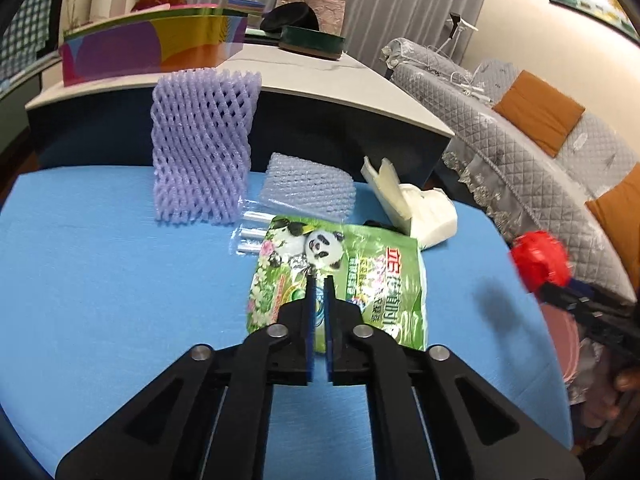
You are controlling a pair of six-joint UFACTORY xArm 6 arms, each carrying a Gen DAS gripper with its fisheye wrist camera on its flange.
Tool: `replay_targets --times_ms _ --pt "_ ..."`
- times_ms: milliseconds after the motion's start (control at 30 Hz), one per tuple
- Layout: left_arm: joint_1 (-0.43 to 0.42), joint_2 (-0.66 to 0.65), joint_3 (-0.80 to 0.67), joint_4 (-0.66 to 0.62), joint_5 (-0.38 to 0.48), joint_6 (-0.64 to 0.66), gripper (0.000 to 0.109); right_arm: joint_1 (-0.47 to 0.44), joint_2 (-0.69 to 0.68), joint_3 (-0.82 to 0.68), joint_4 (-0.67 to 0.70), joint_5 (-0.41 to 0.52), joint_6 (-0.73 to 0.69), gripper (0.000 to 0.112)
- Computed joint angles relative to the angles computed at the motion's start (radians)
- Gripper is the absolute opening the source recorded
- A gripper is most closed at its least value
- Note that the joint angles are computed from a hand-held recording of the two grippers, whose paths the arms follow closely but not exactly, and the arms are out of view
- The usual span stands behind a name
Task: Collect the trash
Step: 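Grasp the red plastic bag with the right gripper while the left gripper grasps the green panda pouch, then carry the red bag and green pouch over the pink bin and open both grippers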
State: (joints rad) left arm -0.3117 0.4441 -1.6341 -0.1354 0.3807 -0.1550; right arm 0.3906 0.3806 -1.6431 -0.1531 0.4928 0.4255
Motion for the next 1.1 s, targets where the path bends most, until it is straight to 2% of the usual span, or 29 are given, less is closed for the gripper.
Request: replay_targets --times_ms 33,100,167,233,333,433,600,767,900,1100 --pt "0.001 -0.002 0.004 0.036 -0.002 -0.029 0.022 -0.001 -0.020 0.023 -0.003 -0.011 0.001 0.055" --pt "0.007 -0.006 0.013 0.083 -0.014 -0.080 0.037 -0.003 -0.052 0.059 -0.009 -0.027 0.004 0.055" --pt "0.015 -0.003 0.011 0.099 -0.016 -0.110 0.042 -0.006 -0.085 0.094 -0.008 -0.043 0.004 0.055" --pt "0.025 0.007 0.004 0.115 -0.015 -0.137 0.056 -0.007 -0.110 0.119 -0.001 -0.053 0.002 0.055" --pt "0.035 0.032 -0.019 0.088 -0.007 -0.122 0.059 -0.008 -0.129 0.133 0.003 -0.058 -0.005 0.055" --pt "0.038 0.075 -0.072 0.008 0.009 -0.067 0.066 -0.006 -0.141 0.141 0.001 -0.062 -0.011 0.055" --pt "0.039 0.160 -0.194 -0.111 0.073 0.029 0.066 -0.009 -0.149 0.145 0.025 -0.061 -0.028 0.055" --pt "0.032 0.188 -0.226 -0.267 0.113 0.126 0.065 -0.016 -0.161 0.162 0.029 -0.068 -0.025 0.055" --pt "0.019 0.162 -0.192 -0.325 0.109 0.196 0.044 -0.017 -0.172 0.172 0.050 -0.079 -0.031 0.055" --pt "-0.005 0.084 -0.106 -0.383 0.099 0.264 0.035 -0.012 -0.203 0.192 0.047 -0.107 -0.024 0.055"
